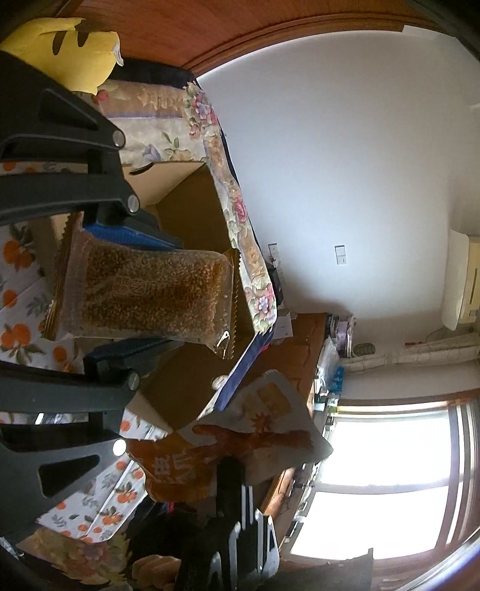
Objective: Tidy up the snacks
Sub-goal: 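Carry both snacks into the cardboard box and open both grippers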
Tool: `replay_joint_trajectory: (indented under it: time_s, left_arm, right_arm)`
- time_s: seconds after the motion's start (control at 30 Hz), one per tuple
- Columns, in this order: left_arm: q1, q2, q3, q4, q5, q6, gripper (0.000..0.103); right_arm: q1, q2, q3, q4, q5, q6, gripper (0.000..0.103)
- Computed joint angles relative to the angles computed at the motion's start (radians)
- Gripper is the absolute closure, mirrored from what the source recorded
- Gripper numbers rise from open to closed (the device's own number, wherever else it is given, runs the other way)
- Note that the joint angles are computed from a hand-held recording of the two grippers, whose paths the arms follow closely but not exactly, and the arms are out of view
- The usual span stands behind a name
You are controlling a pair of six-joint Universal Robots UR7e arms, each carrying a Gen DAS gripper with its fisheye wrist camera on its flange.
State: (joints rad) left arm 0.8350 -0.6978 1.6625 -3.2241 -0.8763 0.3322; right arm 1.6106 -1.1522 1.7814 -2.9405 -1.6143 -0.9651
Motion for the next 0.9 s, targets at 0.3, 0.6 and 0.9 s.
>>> replay_joint_trajectory:
  time_s: [0.3, 0.6, 0.9]
  left_arm:
    - [0.083, 0.058, -0.087, 0.034, -0.049, -0.034, 0.060]
    - [0.111, 0.087, -0.098, 0.059, -0.064, -0.037, 0.055]
    - [0.105, 0.077, -0.076, 0.068, -0.075, -0.056, 0.051]
  right_arm:
    - [0.026, 0.110, -0.117, -0.042, -0.036, -0.026, 0.101]
    - [0.006, 0.239, -0.196, -0.075, -0.102, -0.040, 0.101]
    - [-0.027, 0.309, -0.220, -0.073, -0.173, -0.048, 0.102]
